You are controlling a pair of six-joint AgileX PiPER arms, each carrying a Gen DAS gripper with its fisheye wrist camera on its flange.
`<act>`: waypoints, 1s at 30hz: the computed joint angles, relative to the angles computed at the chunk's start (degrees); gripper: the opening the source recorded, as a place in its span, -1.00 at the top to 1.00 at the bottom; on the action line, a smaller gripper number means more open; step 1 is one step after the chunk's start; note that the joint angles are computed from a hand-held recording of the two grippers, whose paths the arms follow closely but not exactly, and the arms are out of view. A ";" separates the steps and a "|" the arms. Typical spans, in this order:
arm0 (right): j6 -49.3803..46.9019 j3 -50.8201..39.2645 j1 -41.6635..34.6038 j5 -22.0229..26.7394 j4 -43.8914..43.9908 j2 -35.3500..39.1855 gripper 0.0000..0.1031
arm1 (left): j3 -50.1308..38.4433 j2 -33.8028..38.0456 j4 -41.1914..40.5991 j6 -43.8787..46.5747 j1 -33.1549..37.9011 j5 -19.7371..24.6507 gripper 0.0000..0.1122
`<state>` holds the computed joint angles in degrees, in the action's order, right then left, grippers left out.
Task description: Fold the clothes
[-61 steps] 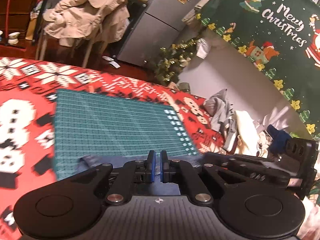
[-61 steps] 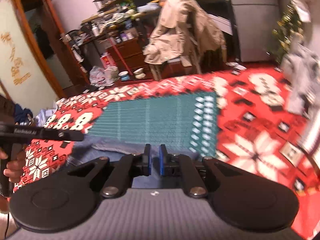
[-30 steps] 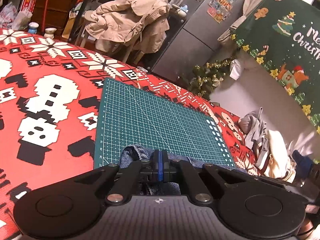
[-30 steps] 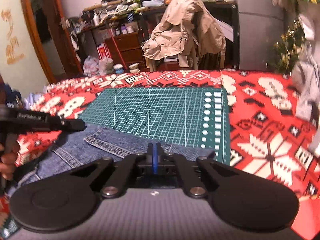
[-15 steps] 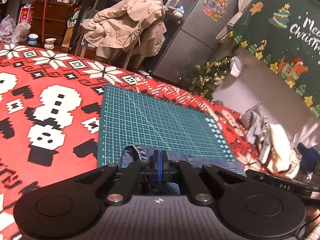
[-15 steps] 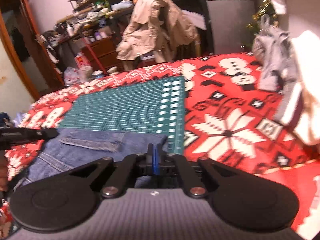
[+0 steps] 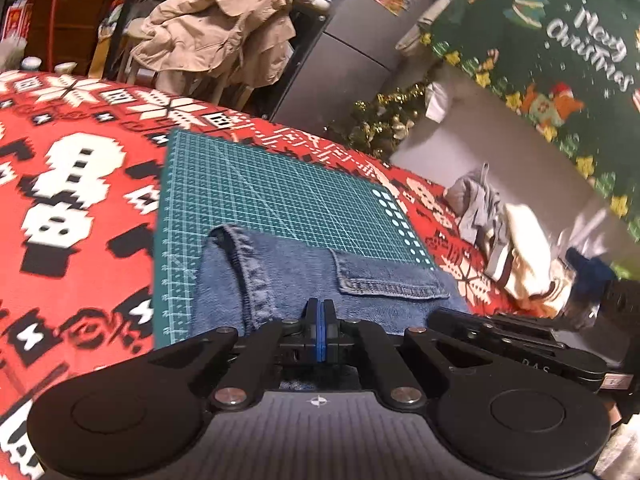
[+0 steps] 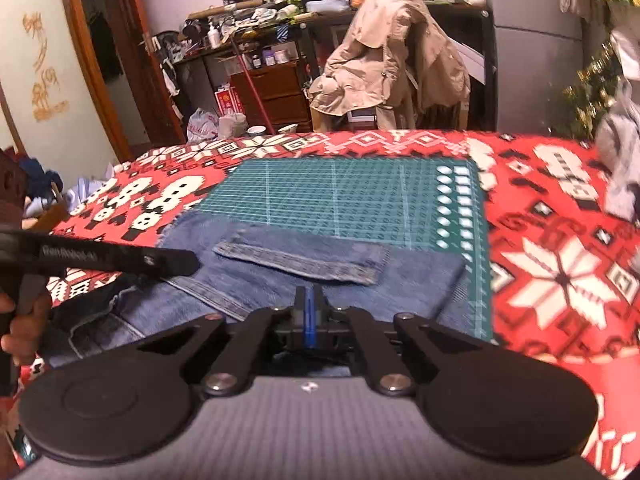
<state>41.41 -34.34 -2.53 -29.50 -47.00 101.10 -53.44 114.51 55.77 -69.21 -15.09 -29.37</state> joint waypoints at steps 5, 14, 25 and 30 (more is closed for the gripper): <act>-0.05 3.21 -4.05 1.25 -0.01 -2.73 1.00 | 3.65 -2.08 -4.51 4.27 0.44 -1.19 0.94; 9.17 6.89 -6.86 -2.35 -8.62 -10.20 0.95 | 5.92 -7.66 -2.07 3.72 -2.54 -2.61 0.96; -3.74 5.81 3.93 -1.76 3.91 -2.84 0.98 | 9.43 -2.75 -3.47 6.23 -1.44 -6.66 0.94; 4.07 8.01 -4.88 -3.09 -7.76 -5.29 1.00 | 13.82 -5.11 -5.20 8.62 -0.13 -6.96 0.94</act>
<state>45.48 -26.33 -7.41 -32.59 -54.76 95.81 -39.62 109.40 50.58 -60.59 -15.22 -36.33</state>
